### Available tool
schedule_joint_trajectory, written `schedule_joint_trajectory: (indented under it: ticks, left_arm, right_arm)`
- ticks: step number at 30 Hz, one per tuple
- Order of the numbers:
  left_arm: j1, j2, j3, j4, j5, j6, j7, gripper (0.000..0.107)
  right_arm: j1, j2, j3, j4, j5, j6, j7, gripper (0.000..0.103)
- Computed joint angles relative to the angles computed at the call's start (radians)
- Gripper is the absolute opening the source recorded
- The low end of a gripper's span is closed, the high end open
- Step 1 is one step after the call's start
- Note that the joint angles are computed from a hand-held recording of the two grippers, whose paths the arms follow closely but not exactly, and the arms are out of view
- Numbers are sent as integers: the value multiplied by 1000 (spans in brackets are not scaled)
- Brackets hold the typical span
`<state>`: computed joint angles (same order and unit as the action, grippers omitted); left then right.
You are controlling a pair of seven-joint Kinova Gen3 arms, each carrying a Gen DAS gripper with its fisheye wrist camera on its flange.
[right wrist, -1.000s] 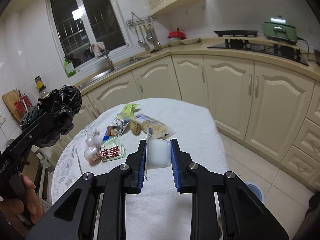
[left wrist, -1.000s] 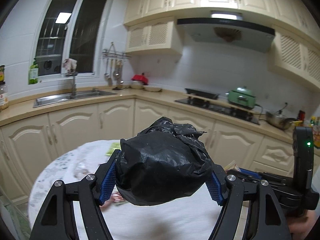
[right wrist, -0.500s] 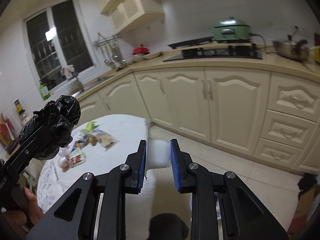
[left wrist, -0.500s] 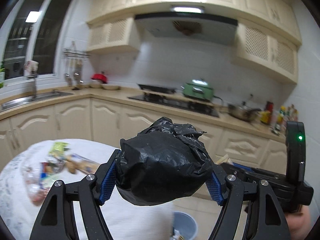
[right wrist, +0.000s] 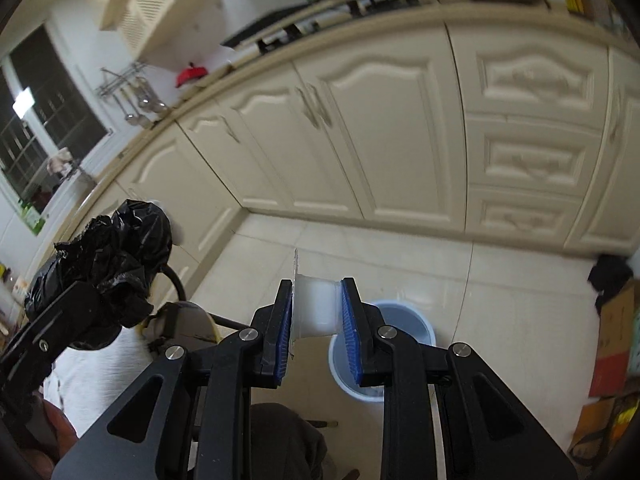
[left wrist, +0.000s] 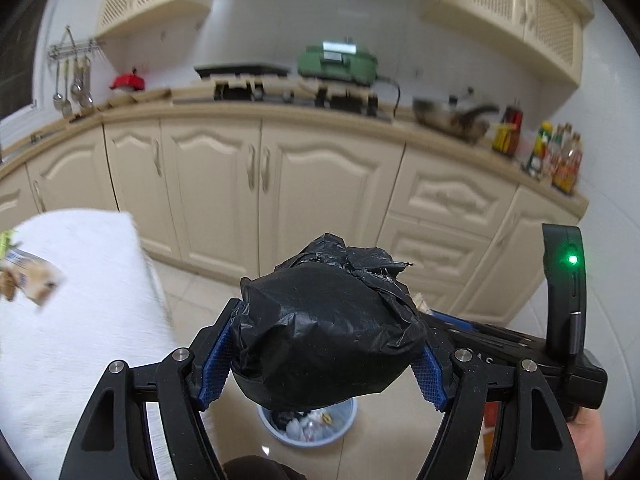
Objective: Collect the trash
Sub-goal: 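Carry the black bag and white cup with both tools to the blue bin, then open both tools above the blue bin to drop the bag and cup, then return both tools to the table over the remaining trash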
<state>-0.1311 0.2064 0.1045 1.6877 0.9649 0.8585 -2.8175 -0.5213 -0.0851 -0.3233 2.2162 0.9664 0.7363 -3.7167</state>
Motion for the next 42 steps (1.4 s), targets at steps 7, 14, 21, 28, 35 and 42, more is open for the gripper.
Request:
schedule_joint_trajectory:
  ticks: [7, 14, 21, 28, 35, 42]
  left_arm:
    - [212, 168, -97, -231, -227, 40, 285, 72]
    - [369, 307, -141, -488, -458, 89, 551, 102]
    - [262, 258, 80, -411, -611, -21, 638, 102]
    - [201, 115, 82, -230, -438, -105, 484, 102]
    - [-32, -91, 98, -51, -160, -40, 209, 102]
    - [-100, -248, -134, 43, 41, 147, -15, 102]
  right_arm:
    - [147, 101, 73, 105, 180, -285, -165, 26]
    - [137, 141, 211, 175, 334, -435, -359, 79]
    - [109, 73, 147, 174, 108, -286, -238, 103]
    - [75, -19, 47, 110, -47, -96, -142, 103]
    - [13, -38, -80, -67, -77, 162, -63, 103]
    - [-129, 22, -127, -235, 10, 377, -86, 103]
